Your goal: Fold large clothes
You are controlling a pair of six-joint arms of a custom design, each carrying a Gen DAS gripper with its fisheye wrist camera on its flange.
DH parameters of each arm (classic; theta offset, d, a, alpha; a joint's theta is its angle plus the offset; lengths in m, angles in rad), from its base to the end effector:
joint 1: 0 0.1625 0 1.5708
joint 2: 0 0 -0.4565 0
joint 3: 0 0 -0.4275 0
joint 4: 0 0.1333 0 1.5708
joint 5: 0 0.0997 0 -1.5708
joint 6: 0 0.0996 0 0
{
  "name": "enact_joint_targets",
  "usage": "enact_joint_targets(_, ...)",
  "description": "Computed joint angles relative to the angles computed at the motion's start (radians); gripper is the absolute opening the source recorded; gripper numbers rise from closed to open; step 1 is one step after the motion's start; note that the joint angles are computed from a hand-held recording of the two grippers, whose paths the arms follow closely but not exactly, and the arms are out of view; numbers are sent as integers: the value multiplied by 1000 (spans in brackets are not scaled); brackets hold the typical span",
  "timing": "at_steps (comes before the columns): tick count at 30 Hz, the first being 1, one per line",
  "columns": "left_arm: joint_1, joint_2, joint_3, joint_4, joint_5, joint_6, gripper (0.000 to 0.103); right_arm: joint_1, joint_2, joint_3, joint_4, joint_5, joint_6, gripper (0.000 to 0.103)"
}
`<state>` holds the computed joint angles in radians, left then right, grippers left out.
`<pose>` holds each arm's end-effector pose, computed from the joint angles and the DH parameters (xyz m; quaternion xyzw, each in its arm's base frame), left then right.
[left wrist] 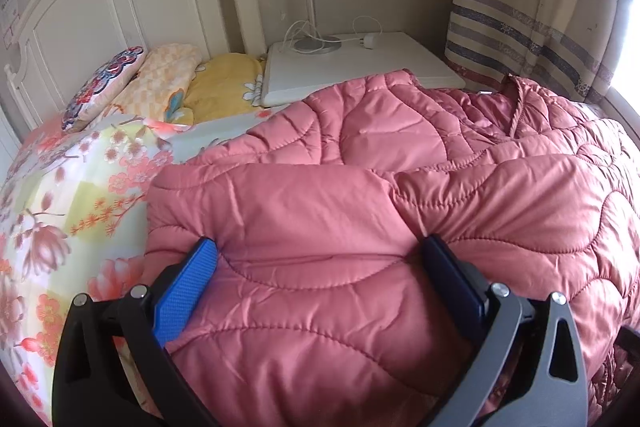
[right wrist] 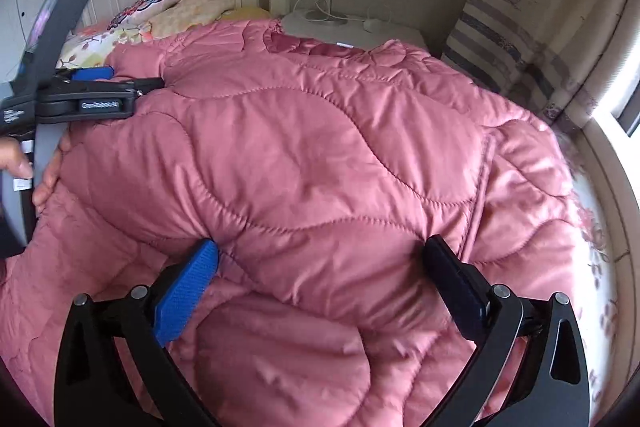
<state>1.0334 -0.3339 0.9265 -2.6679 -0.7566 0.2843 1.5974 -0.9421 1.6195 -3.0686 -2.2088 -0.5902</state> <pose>-0.2872 -0.8838 0.0617 0.2645 0.8547 -0.2757 0.3514 0.0933 -0.7259 0.2821 0.1451 -0.8677 0.2838 0.3816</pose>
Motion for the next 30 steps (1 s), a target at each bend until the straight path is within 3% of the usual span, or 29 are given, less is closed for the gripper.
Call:
enact_joint_targets(2,-19,-17,37,-38,41,-16,101,3,-31,34,-29,34,2,98)
enact_joint_targets(5,-43,-66,137,-172,-27,30,101,2,-56,48,-85,55,-12,98)
enact_joint_targets(8,-71,-67,166,-226,-24,81,101,0,-43,1,-103,32,17,98)
enact_joint_targets(12,-79,-31,160,-192,-24,122,101,-17,-13,-87,-57,73,89,97)
enact_joint_targets(15,-65,3,126,-116,-3,83,101,-24,40,-162,-36,48,69,84)
enact_joint_targets(18,-52,-10,120,-70,-48,23,101,-42,101,-234,19,-8,35,84)
enact_joint_targets(19,-48,-14,118,-55,-63,5,101,-54,119,-249,46,-30,22,89)
enact_joint_targets(21,-46,-14,117,-50,-64,-3,101,-72,114,-234,40,14,40,92)
enact_joint_targets(30,-48,-11,118,-55,-49,3,101,-71,111,-227,27,3,43,96)
